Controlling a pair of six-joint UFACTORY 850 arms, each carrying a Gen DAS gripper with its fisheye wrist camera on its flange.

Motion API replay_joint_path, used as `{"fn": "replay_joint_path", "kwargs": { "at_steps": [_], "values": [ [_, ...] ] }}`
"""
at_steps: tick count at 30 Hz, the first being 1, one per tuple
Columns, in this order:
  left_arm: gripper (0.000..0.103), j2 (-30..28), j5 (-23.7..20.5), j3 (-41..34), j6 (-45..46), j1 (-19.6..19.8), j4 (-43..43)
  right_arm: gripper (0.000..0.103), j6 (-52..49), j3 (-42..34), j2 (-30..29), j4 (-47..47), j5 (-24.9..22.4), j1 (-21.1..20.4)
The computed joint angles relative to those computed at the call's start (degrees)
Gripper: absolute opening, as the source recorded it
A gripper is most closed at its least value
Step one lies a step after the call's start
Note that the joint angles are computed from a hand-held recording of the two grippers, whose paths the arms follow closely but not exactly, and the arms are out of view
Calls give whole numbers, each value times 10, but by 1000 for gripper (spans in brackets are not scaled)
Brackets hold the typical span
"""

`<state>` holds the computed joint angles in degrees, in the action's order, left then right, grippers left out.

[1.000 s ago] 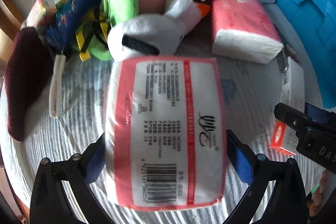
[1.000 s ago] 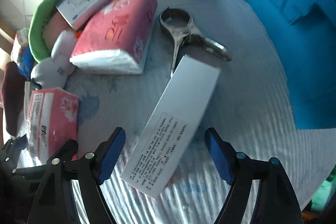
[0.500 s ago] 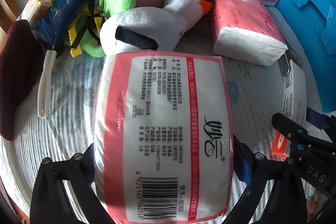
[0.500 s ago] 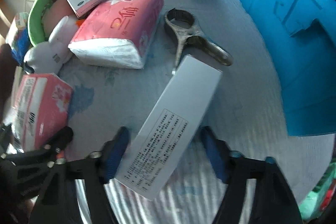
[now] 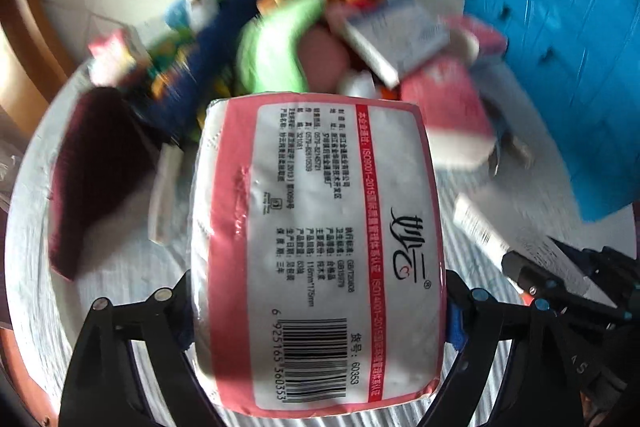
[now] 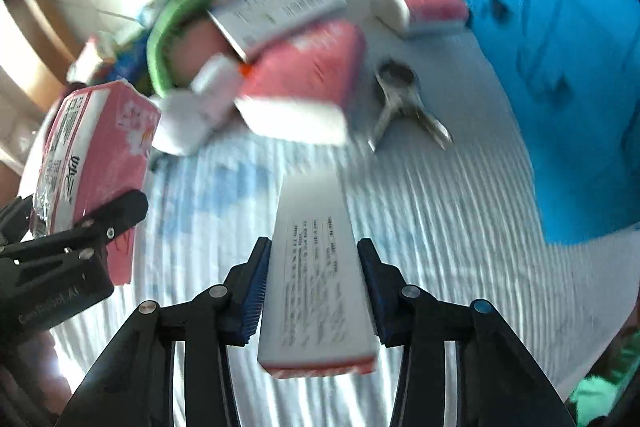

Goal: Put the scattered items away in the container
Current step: 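Close the left tool on the pink tissue pack while the right tool grasps the white box, then carry the tissue pack and white box in both tools over the crate and release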

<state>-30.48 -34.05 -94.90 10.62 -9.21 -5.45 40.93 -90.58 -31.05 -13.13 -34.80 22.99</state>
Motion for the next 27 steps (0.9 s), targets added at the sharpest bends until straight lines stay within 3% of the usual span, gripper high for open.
{"fn": "replay_joint_path", "kwargs": {
  "at_steps": [3,7,11,15,27],
  "values": [
    [89,9,30,10,18,17,-18,40,23,-23,-6,-32,-5,16],
    [89,18,40,25,38,37,-35,40,22,-55,-32,-34,-42,26],
    [89,25,47,38,56,44,-54,40,43,-15,-14,-58,-29,31],
    [89,36,51,54,83,49,-76,40,70,-23,-4,-95,-23,38],
    [89,69,101,35,220,28,-206,40,263,-36,81,-367,12,60]
  ]
}}
